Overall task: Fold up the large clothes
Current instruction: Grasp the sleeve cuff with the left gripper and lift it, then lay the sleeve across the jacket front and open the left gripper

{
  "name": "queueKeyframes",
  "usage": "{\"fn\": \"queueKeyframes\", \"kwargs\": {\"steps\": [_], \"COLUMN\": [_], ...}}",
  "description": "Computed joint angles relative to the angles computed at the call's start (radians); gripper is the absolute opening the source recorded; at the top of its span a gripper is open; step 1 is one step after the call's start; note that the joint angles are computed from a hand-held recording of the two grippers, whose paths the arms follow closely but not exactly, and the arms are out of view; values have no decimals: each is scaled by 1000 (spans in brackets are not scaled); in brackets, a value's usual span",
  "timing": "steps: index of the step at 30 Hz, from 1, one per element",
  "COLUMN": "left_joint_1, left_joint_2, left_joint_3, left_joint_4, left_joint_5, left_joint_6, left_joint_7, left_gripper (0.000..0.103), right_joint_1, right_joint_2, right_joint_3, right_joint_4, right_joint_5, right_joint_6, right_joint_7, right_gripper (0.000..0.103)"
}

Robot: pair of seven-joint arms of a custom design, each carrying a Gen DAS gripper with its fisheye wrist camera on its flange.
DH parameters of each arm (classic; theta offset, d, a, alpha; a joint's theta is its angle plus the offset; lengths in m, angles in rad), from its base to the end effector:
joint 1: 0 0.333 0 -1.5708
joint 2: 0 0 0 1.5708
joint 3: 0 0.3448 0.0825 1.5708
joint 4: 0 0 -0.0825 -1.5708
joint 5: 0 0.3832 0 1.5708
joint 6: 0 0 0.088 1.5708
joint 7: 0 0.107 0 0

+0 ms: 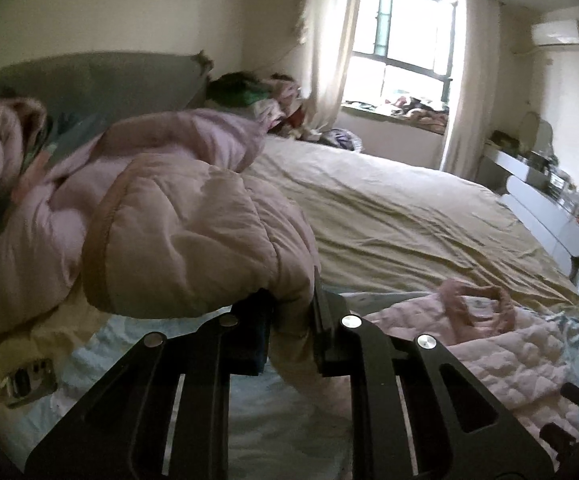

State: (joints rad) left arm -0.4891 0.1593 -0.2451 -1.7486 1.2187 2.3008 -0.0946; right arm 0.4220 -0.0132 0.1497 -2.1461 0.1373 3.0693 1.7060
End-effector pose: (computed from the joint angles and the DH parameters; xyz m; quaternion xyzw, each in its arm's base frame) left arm 0.5035 -0.4133 0.5614 -0.6826 0.5269 -0.3452 0.3705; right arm 0.4969 0.3072 0.5512 -0.7196 0.5276 -0.1572 0.4233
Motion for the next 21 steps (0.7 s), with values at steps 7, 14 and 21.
{"fn": "queueKeyframes", "kwargs": {"steps": [7,14,21], "left_joint_1": [-95,-204,-290], "left_joint_2": [123,260,428], "left_joint_3": [-7,41,86], "left_joint_4": [192,387,604], "left_joint_5": [8,-31,-111], "left_joint_6": [-58,-65,-26], "left_joint_7": [104,223,354], "left_gripper": [8,8,8], "right_joint_1": [-10,-10,22], "right_joint_2": [-105,-182,-234], "right_joint_3": [-38,-78,-157], "right_joint_4": [-100,-179,-239], "right_joint_5": [159,253,364], "right_joint_6": [37,60,73], "right_joint_7": [-118,-201,-284], "right_gripper": [99,99,99]}}
